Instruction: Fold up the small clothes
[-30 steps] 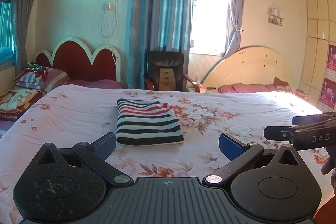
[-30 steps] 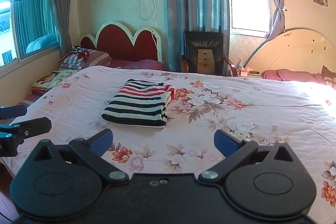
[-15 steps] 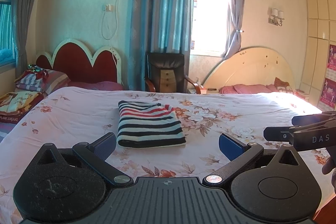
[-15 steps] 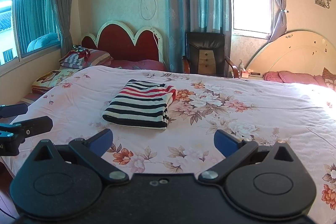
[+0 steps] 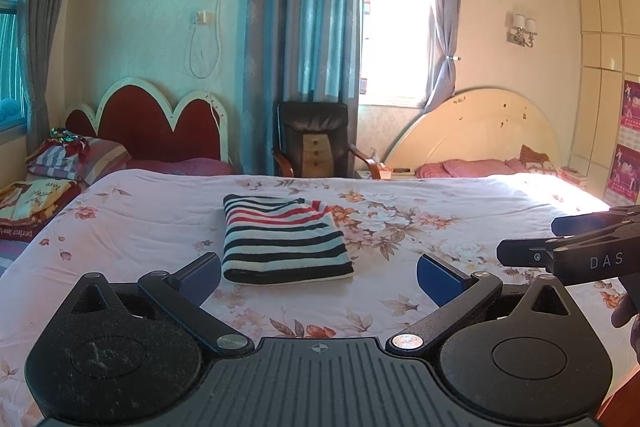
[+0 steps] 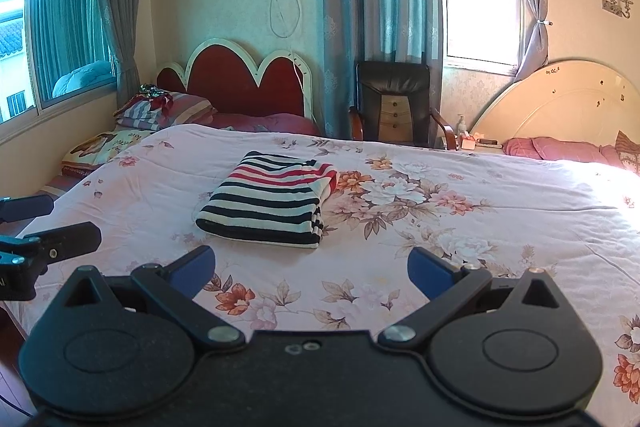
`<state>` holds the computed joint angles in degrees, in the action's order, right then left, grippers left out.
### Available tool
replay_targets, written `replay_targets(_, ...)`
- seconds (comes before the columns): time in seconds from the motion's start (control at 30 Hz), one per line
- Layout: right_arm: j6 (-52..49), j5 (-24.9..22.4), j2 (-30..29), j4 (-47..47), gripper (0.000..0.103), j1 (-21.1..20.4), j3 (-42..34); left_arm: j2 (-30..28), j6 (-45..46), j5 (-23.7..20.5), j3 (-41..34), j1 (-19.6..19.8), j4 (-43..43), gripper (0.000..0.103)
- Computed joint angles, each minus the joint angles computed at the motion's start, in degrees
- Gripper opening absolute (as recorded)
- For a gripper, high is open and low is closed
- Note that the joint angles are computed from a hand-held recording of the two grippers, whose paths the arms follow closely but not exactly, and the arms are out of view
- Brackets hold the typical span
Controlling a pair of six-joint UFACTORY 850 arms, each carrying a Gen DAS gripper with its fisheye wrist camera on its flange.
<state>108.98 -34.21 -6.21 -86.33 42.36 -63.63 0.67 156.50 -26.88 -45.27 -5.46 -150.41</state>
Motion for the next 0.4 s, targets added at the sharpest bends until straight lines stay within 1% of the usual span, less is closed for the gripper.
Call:
replay_targets(0.17,0.2,0.1,-0.1,-0.2,0.102,-0.1,-0.1,-0.4,-2.2,-1.1,-0.4,0.5,2.8,0.103)
replay_targets(0.33,0.1,1.2,-0.3,-0.5,0.102,-0.6,-0.2,-0.8,-2.8,-0.7,-0.9,0.6,3.1,0.103)
replay_targets(0.4,0.0,1.9,-0.4,-0.7,0.102,-0.9,-0.3,-0.9,-1.3,-0.2,-1.0,0.4,1.5,0.103)
